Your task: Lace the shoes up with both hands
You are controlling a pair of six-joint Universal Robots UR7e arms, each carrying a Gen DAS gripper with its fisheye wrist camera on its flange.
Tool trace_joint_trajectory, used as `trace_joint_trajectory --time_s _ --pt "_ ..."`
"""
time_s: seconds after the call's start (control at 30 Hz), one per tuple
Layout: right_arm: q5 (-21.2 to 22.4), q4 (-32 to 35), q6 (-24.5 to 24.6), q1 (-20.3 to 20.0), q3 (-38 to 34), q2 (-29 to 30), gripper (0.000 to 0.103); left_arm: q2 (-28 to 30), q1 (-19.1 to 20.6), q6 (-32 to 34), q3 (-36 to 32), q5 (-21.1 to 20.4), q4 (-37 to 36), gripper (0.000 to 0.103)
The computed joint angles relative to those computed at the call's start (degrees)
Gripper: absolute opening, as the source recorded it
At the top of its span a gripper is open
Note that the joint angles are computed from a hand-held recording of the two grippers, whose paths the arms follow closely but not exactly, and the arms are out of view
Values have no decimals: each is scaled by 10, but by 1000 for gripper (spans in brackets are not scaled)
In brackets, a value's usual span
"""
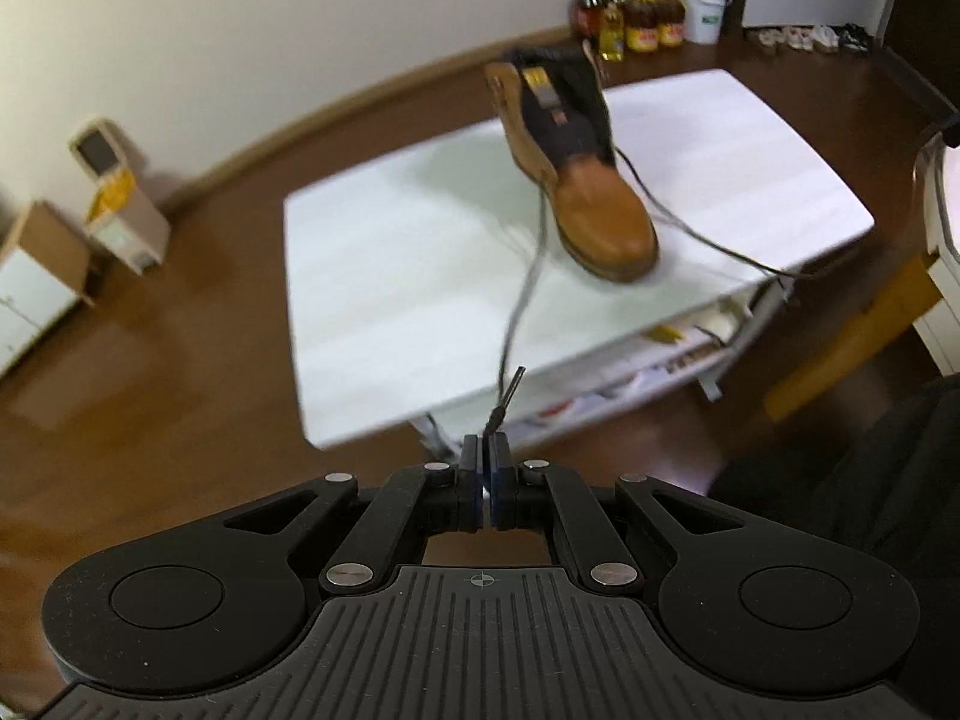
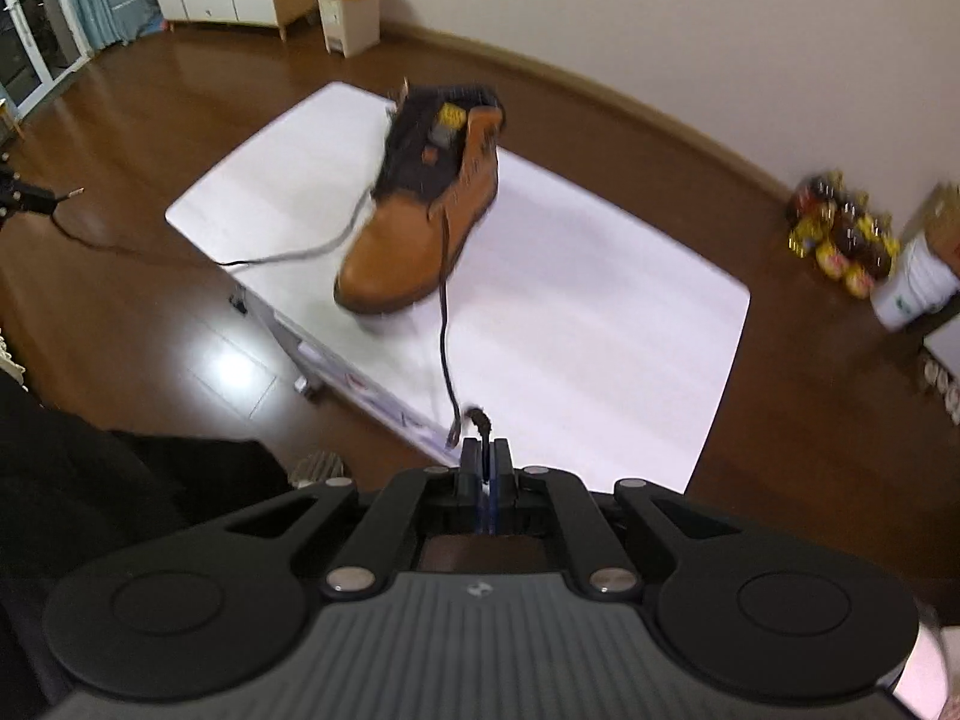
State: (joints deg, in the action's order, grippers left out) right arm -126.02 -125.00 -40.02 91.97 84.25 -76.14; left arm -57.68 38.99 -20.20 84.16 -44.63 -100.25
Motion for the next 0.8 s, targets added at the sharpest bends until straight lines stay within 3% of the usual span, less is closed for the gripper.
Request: trace_joint_trajectory --time_s 0.23,0.37,0.57,0.8 --pt "-7 -2 -12 -15 -12 19 2 21 17 46 -16 13 -41 2" --pt "-28 -3 -28 -4 -61 59 2 60 43 139 -61 55 -112 2" --pt "-49 -35 -82 14 -167 173 2 148 108 286 -154 72 -248 2" --pt "-35 19 -128 10 -309 329 3 236 189 346 -240 19 -264 2"
